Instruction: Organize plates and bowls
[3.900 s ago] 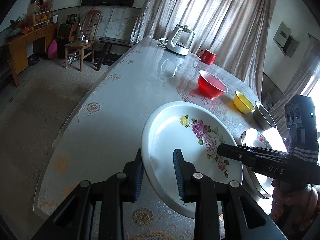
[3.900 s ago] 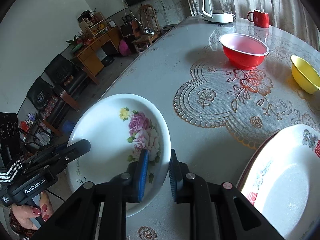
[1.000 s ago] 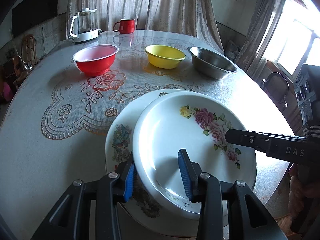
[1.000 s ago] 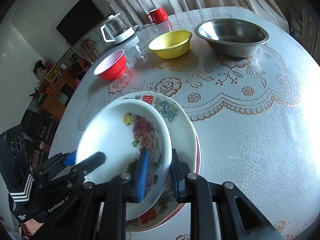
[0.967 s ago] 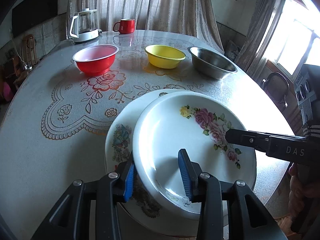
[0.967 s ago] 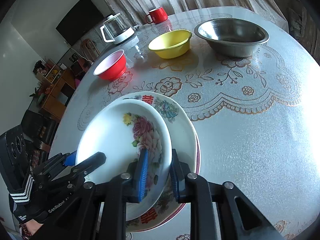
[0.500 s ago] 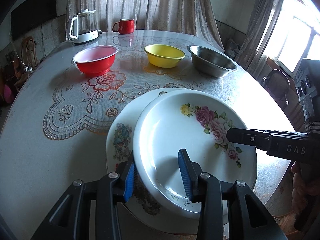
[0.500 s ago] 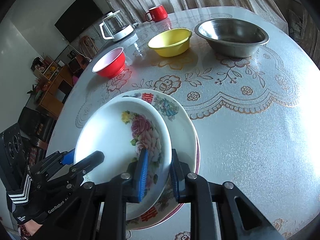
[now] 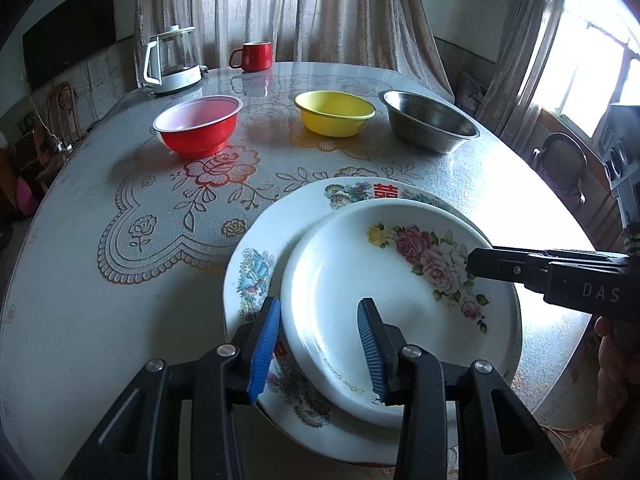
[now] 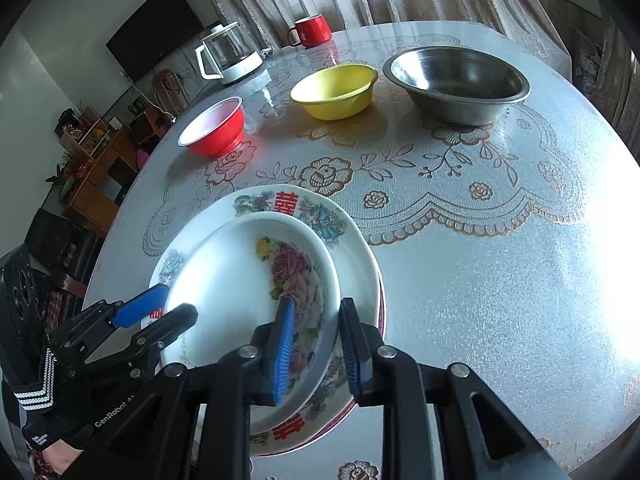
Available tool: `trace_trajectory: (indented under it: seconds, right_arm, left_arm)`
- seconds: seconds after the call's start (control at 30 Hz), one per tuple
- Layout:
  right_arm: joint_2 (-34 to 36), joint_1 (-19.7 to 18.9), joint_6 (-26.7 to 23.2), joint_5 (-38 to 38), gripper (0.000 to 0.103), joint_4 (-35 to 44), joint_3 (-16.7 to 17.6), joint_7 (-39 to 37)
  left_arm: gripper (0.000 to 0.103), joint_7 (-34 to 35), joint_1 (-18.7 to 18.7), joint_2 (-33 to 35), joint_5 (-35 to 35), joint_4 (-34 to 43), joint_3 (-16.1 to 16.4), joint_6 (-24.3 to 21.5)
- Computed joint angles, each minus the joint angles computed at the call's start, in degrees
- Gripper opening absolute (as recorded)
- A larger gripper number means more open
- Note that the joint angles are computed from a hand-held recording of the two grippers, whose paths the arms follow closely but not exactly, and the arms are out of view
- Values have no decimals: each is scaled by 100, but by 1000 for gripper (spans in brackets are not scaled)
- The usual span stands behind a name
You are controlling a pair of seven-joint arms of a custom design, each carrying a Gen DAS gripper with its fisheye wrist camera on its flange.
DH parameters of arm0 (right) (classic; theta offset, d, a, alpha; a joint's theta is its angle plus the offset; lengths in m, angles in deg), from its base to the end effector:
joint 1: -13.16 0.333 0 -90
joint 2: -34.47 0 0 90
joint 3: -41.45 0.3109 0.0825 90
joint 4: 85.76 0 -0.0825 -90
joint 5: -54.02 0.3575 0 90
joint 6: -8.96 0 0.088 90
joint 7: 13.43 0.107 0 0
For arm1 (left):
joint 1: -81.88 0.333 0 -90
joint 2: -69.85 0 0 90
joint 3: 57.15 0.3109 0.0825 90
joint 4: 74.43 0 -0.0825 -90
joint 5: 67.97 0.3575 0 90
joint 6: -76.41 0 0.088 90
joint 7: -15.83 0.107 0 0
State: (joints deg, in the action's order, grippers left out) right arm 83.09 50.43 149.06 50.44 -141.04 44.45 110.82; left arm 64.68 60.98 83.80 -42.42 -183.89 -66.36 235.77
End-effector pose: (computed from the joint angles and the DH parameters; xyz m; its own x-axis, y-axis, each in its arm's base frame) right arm 0.6134 0.4959 0.4369 0.1899 -0.9299 -0.3150 -0.8656 -0.0072 -0.5007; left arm 0.5393 -0.3264 0.4508 -0.1906 -0.9763 0.1023 -0.7858 0.0893 -0.6120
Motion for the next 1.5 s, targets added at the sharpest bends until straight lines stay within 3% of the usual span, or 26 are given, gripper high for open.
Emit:
trace_trajectory:
  seconds: [0.2, 0.3, 0.37, 0.57, 0.77, 0.9, 1.17, 1.5]
  right_arm:
    - [-177, 172, 192, -339, 23, -228, -234, 215]
    - [-167, 138, 205, -364, 23, -166, -146, 115]
    - [-175, 142, 225, -370, 23, -177, -138, 119]
    - [-308, 104, 448, -299, 23, -471, -93, 171]
    - [-493, 51, 728, -289, 23, -826, -82, 256]
    - [-641, 20, 974, -308, 23, -1116, -100, 335]
    - [-904, -111, 1388, -319, 26, -1632, -141, 531]
    - [-1139, -291, 1574, -531, 28, -2022, -387, 944]
  left_arm:
    - [46, -145, -13, -46, 159, -21, 35, -23]
    - [48, -138, 2, -68, 119, -40, 12, -31]
    - [57, -122, 26, -109, 73, -97, -12, 19]
    - [70, -191, 74, -285, 33, -244, -32, 178]
    - [82, -261, 129, -418, 9, -320, -60, 339]
    - [85, 16, 238, -408, -403, -265, -189, 333]
    - [91, 445, 219, -210, -831, 242, -245, 51]
    - [95, 953, 39, 541, -1197, 1664, -256, -525]
